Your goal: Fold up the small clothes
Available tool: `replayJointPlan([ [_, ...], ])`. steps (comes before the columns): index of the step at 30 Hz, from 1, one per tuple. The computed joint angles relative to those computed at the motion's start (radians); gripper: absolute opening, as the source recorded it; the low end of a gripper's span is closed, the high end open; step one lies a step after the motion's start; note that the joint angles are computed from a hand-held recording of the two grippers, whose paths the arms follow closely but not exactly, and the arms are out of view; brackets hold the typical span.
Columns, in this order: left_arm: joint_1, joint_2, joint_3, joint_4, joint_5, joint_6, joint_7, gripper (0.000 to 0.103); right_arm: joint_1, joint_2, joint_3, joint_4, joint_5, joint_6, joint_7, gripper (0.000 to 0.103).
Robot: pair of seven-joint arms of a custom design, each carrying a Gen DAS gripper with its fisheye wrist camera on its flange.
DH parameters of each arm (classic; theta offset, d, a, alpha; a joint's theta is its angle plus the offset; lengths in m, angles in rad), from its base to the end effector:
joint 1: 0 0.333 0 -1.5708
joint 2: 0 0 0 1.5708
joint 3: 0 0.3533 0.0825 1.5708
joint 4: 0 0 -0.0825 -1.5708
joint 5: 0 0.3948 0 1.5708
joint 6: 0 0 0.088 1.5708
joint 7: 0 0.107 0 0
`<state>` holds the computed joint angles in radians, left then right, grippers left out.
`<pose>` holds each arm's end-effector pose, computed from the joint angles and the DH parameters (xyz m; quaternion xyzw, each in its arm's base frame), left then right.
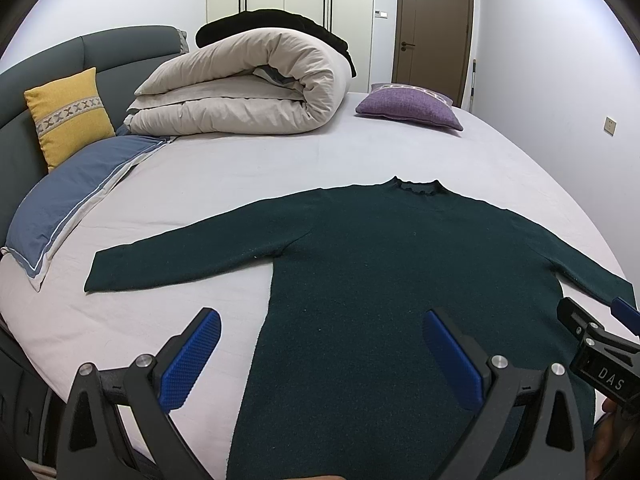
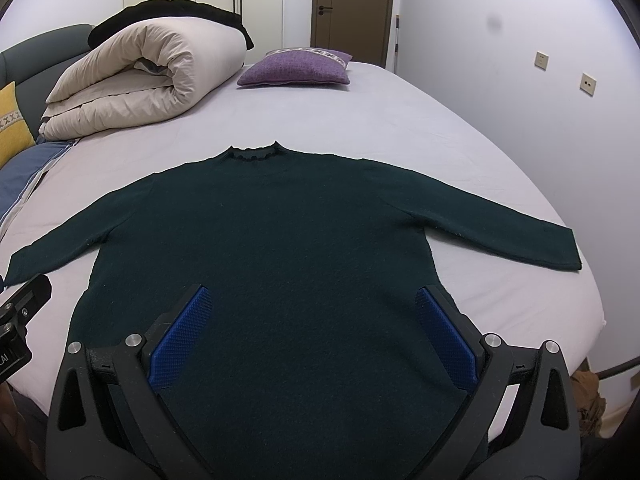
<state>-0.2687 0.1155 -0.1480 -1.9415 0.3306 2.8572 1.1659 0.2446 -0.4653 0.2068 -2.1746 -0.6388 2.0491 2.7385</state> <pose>0.5860 -0.2740 0.5500 -0.5511 0.7336 -0.3237 0.2311 0.4017 0.1806 0.6499 -0.4677 0.8009 -0.3396 0.1565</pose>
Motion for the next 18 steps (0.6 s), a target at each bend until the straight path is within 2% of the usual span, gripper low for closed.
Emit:
replayJointPlan([
  [18,0.001,-0.001,0.0,-0.002,-0.003,0.002,0.003,0.103,0.003,0.003,0.002,0.002,0.002,-0.004,0.0,0.103],
])
